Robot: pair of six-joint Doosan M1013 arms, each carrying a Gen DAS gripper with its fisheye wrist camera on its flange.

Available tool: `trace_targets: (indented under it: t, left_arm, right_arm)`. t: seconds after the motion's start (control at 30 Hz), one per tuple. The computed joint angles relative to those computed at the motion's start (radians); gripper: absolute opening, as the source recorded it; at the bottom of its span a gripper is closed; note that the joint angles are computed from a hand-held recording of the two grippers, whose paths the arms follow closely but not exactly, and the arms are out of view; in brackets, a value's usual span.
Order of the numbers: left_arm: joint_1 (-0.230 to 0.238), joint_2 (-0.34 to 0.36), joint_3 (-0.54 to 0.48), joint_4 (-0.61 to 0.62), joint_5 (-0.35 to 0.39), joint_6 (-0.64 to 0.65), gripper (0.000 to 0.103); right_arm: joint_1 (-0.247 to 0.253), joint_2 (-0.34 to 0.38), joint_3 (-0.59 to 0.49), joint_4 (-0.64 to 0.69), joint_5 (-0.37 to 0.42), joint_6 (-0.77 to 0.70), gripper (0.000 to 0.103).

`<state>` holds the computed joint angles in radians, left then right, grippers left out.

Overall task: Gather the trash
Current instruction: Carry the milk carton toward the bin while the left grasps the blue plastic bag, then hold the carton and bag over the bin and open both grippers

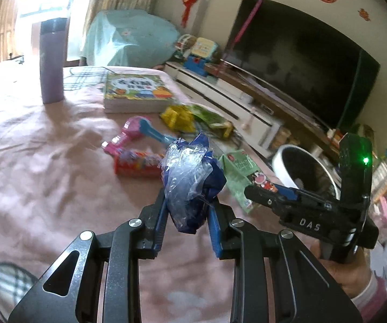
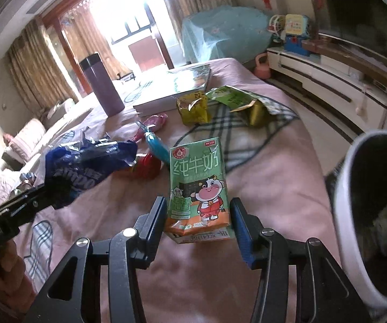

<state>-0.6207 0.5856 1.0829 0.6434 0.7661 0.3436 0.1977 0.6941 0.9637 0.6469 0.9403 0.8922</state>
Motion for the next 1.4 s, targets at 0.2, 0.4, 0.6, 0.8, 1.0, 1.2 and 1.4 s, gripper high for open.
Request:
trace_targets:
  t: [0.2, 0.4, 0.6, 0.8, 1.0, 1.2, 1.4]
  left_arm:
    - [-0.018, 0.013, -0.018, -0.039, -0.01, 0.047, 0.025]
    - [-0.038, 0.034, -0.059, -0.063, -0.011, 0.103, 0.025]
    - [-0.051, 0.072, -0.13, -0.1, -0.004, 0.186, 0.025]
    - [-0.058, 0.127, -0.234, -0.151, 0.015, 0.289, 0.025]
    - [-0.062, 0.188, -0.349, -0.203, 0.049, 0.383, 0.025]
    - [-0.064, 0.252, -0.473, -0.254, 0.099, 0.47, 0.025]
    - [-0.065, 0.335, -0.632, -0.298, 0.182, 0.551, 0.025]
  right_arm:
    - [-0.029, -0.053, 0.08, 0.052, -0.039, -0.017, 0.049]
    - [-0.054, -0.093, 0.138, 0.079, -0.085, -0.02, 0.049]
    - [-0.083, -0.118, 0.175, 0.1, -0.13, -0.008, 0.049]
    - [-0.116, -0.134, 0.195, 0.108, -0.173, 0.013, 0.049]
    - [-0.143, -0.14, 0.2, 0.105, -0.203, 0.039, 0.049]
    - [-0.163, -0.137, 0.196, 0.098, -0.219, 0.065, 0.049]
    - [-0.178, -0.13, 0.184, 0.095, -0.222, 0.089, 0.049]
